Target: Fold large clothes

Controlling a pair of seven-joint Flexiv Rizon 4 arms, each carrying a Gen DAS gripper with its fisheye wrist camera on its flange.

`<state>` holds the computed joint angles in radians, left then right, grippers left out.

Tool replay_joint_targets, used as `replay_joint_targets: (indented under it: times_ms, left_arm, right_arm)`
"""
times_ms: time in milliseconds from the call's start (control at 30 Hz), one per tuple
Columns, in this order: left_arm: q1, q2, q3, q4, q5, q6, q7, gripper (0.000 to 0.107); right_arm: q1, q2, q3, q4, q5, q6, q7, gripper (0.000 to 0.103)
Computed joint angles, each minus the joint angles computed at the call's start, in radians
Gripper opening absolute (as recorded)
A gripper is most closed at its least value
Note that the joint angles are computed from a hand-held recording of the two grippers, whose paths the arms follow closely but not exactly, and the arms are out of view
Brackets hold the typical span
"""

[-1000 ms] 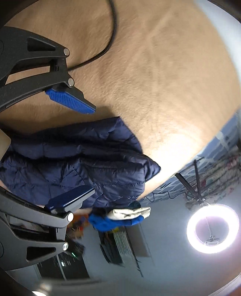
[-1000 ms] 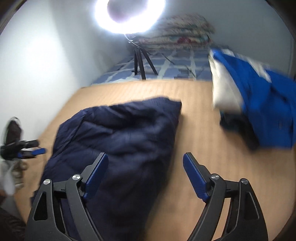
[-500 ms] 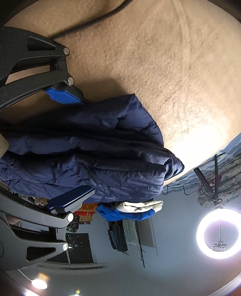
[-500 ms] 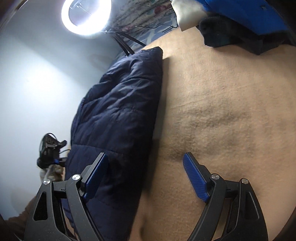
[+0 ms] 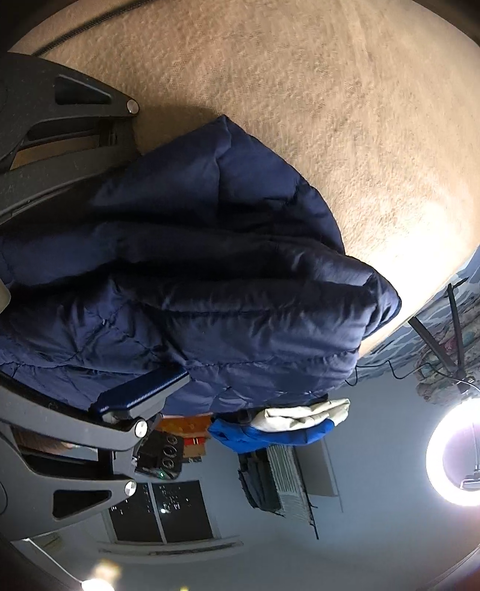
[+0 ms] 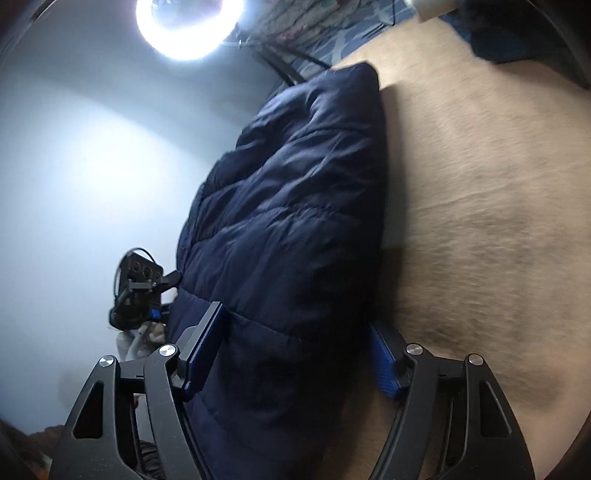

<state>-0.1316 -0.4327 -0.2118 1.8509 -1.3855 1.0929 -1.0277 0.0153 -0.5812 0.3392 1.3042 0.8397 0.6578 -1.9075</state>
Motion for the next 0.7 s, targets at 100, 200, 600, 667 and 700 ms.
replay_joint_targets:
  times_ms: [100,200,600,667,700]
  left_arm:
    - [-0.007,0.002,0.012,0.0,0.058,0.01,-0.034,0.066]
    - [-0.012,0.007,0.017,-0.002,0.134,0.027,-0.068,0.055]
    - [-0.048,0.054,0.062,-0.022,0.629,0.121,-0.319,0.022]
    - [-0.042,0.066,0.054,-0.016,0.664,0.122,-0.341,0.021]
    - [-0.044,0.071,0.055,-0.017,0.691,0.118,-0.356,0.021]
  right_arm:
    - [0.015,0.006,-0.006,0.004,-0.019,0.003,0.015,0.066]
    - [0.021,0.019,-0.01,0.015,-0.034,0.006,0.028,0.057]
    - [0.182,0.167,-0.081,0.162,-0.36,0.161,0.149,0.02]
    - [0.189,0.194,-0.083,0.186,-0.398,0.166,0.17,0.019]
    - [0.19,0.208,-0.084,0.197,-0.413,0.165,0.177,0.018]
